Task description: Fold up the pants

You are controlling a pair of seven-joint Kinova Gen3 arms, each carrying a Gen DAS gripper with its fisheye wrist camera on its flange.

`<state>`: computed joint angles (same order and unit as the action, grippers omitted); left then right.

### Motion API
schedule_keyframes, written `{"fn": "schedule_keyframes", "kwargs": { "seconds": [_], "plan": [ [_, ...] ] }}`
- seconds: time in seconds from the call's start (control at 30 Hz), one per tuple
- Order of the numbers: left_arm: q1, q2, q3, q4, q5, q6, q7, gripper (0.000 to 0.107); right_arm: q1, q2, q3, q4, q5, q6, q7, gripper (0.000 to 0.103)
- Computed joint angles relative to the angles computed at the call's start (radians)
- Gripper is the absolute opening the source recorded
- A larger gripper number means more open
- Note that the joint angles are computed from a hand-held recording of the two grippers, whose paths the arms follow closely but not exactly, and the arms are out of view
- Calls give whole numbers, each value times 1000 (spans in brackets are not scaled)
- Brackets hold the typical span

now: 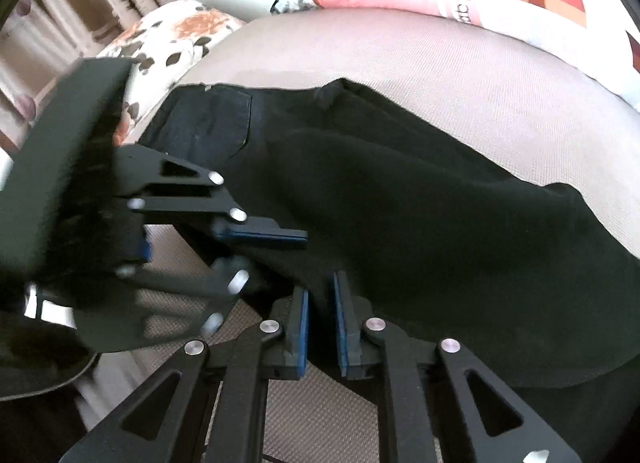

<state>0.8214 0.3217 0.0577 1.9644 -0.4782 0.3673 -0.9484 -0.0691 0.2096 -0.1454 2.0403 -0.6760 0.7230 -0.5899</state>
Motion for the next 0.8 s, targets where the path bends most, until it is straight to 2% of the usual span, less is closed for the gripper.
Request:
{"fn": "schedule_keyframes", "kwargs": {
  "seconds": [0.1,0.17,0.27,0.37,0.43,0.5,0.53,0.6,0.63,0.7,0.8],
  "plan": [
    [16,-3,-14,13,-23,-12,14,5,88,-30,32,12,-87,67,73,24],
    [36,-3,-27,16,-52,-13,24,5,159,-51,92,15,-137,103,98,36],
    [53,3,-47,19,-84,-27,60,5,255,-35,181,0,-164,89,38,39],
    [110,0,-98,35,-140,-45,134,5,374,48,233,-39,-221,82,-28,39],
    [112,3,-96,33,-156,-42,145,5,461,129,252,-64,-292,89,-78,39],
    [108,6,-80,29,-165,-28,142,5,545,211,228,-94,-355,137,-90,39],
    [105,8,-73,27,-168,-22,139,5,568,233,217,-101,-377,149,-87,39],
    [123,10,-88,36,-197,-34,165,5,618,288,183,-113,-422,165,-80,26],
    [142,11,-104,43,-219,-42,190,5,637,299,167,-111,-440,173,-78,8],
    [159,10,-117,52,-246,-49,222,5,670,299,146,-100,-484,187,-62,7],
    [136,6,-88,61,-244,-56,212,5,635,235,139,-118,-480,179,-89,6]
  ]
}}
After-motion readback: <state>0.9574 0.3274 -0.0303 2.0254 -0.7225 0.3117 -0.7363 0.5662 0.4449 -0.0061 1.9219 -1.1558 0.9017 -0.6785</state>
